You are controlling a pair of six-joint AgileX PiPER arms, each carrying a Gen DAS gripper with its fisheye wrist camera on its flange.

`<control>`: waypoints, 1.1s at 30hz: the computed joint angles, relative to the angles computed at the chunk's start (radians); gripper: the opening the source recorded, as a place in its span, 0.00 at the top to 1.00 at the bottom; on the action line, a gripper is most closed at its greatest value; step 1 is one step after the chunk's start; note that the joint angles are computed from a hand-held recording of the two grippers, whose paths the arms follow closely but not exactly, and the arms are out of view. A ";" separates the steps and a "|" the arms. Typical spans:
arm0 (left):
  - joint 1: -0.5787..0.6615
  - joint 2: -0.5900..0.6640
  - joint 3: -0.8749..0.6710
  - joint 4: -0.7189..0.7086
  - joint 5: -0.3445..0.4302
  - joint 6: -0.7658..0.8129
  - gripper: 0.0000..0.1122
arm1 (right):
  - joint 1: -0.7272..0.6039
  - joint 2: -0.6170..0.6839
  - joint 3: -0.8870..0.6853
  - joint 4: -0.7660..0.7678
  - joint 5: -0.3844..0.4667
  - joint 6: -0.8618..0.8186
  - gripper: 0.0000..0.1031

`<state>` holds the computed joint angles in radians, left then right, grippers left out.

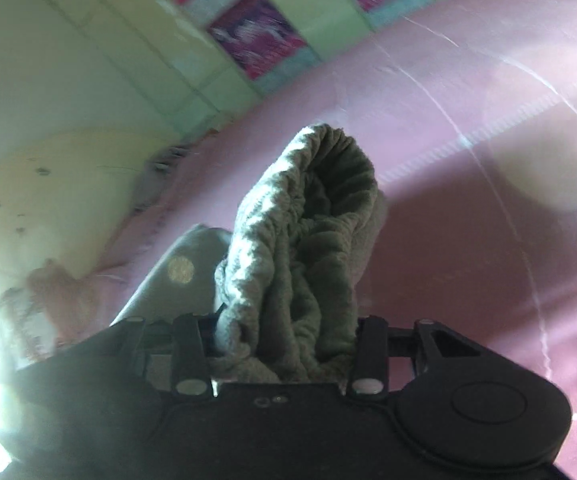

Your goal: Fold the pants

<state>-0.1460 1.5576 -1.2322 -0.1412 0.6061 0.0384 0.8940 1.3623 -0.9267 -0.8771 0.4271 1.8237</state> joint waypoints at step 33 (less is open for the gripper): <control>-0.232 -0.135 0.155 0.375 0.123 -0.382 0.26 | 0.361 0.184 -0.289 0.065 0.676 -0.159 0.67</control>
<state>-0.3781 1.4227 -1.0772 0.2334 0.7288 -0.3435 1.2552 1.5461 -1.2157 -0.8121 1.1028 1.6646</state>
